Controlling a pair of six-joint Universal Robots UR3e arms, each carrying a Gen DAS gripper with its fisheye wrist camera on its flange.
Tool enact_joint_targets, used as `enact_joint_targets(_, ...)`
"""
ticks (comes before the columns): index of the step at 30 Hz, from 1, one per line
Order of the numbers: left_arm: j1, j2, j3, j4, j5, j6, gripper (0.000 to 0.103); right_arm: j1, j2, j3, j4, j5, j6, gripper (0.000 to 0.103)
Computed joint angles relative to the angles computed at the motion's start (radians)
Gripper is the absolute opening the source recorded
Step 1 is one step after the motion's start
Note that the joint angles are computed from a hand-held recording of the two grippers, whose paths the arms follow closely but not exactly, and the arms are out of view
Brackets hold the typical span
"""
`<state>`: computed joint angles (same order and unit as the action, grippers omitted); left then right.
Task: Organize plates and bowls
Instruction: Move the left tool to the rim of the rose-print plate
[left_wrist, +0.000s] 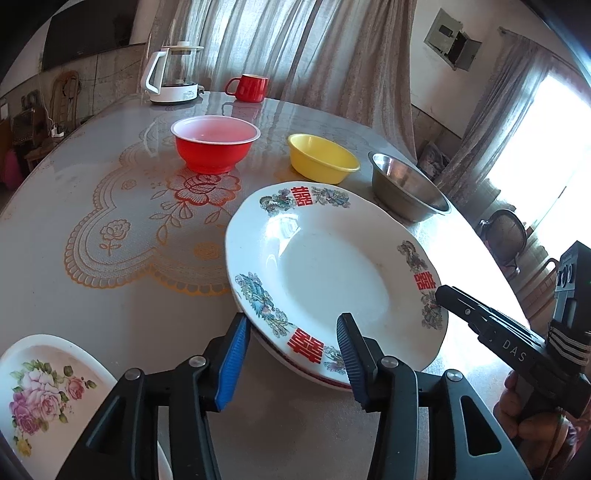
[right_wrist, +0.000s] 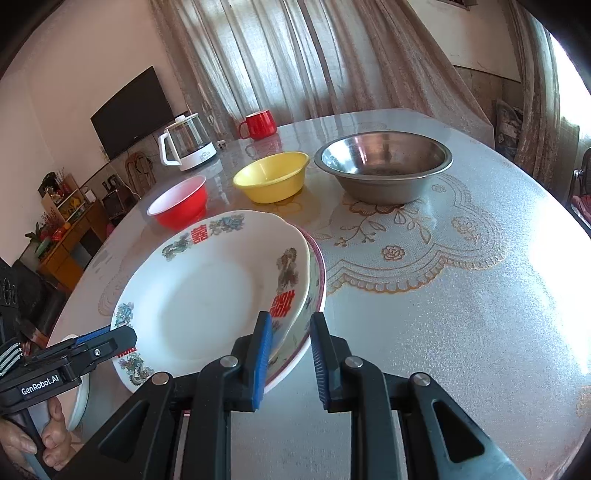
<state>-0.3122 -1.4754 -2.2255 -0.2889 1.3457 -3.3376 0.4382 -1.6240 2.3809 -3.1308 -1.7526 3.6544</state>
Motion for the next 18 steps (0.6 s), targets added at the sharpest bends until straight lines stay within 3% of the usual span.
enact_joint_targets(8, -0.001, 0.010, -0.018, 0.011, -0.006, -0.008, 0.049, 0.021, 0.024, -0.036, 0.035, -0.019, 0.003, 0.024)
enact_joint_targets(18, -0.075, 0.066, -0.016, -0.016, 0.175, -0.070, 0.052, 0.096, 0.043, -0.075, 0.075, -0.129, 0.029, 0.029)
